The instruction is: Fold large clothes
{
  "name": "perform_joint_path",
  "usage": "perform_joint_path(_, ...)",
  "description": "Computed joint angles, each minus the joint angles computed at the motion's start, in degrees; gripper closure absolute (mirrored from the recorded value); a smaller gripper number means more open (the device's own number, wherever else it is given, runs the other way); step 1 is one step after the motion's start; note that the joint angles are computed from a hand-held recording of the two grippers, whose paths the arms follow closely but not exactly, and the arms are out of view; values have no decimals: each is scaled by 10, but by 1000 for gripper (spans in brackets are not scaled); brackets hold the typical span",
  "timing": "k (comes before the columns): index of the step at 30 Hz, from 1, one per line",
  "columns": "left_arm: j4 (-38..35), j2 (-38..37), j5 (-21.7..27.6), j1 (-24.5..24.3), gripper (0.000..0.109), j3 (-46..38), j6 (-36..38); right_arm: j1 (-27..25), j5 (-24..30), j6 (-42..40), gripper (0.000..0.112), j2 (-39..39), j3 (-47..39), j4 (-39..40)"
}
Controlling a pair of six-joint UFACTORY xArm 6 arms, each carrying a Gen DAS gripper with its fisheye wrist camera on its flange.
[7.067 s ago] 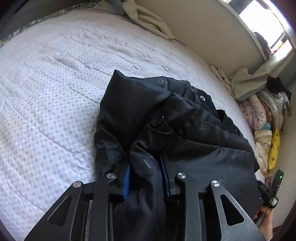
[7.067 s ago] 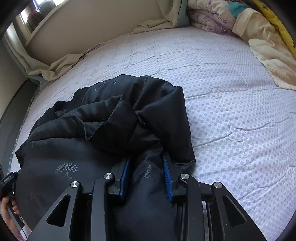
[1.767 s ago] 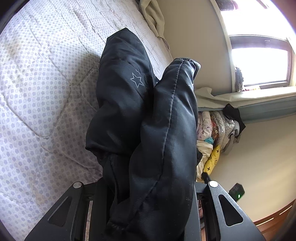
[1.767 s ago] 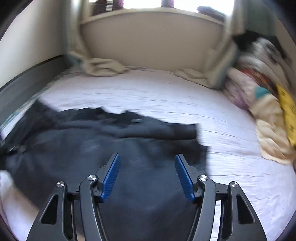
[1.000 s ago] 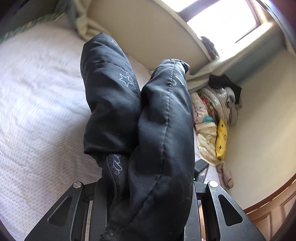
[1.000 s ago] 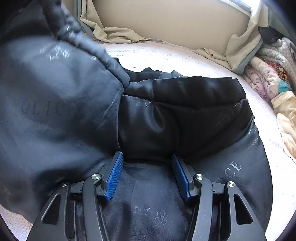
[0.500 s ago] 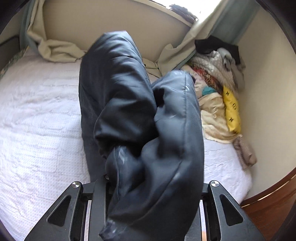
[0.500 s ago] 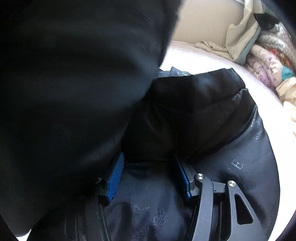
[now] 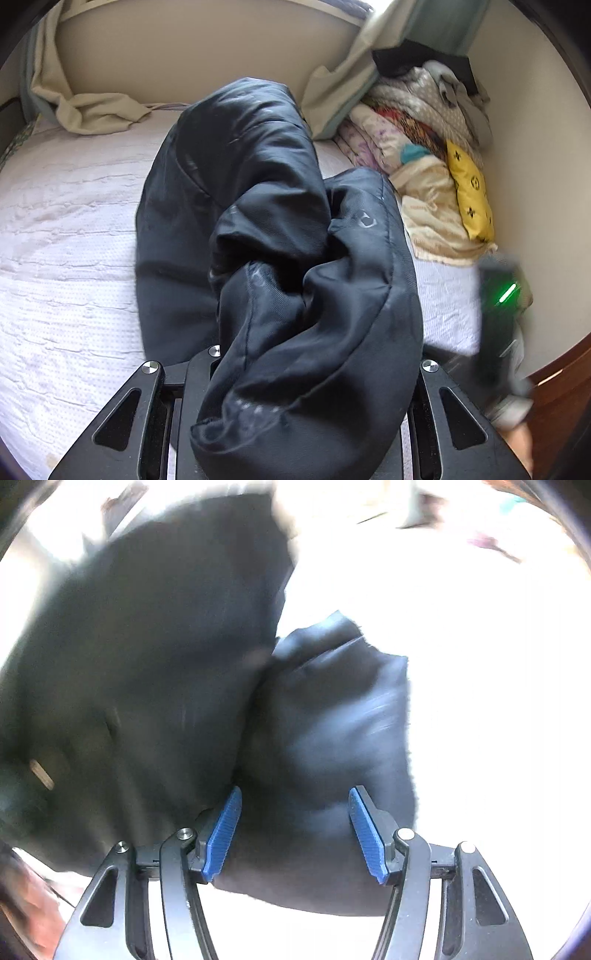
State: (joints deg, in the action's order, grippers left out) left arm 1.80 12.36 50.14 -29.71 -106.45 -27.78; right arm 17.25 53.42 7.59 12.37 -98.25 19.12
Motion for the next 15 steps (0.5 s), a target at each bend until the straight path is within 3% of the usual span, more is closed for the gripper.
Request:
perform_joint_path(5,62,49,15,-47,73,-36,-7,-61,-92,27,52,-52,52,57)
perform_joint_path(9,114,84,22,-79,68,-53,-9,-75,-150,30,52,-78,76,52)
perform_joint_path(13,177,101,11,-107,52,-46,-22,-66,-174,-34,52,-77,67,97)
perform_joint_path(15,197,98,-7,-116,39,-31,-21,-65,-144,-93,52,-54,38,154)
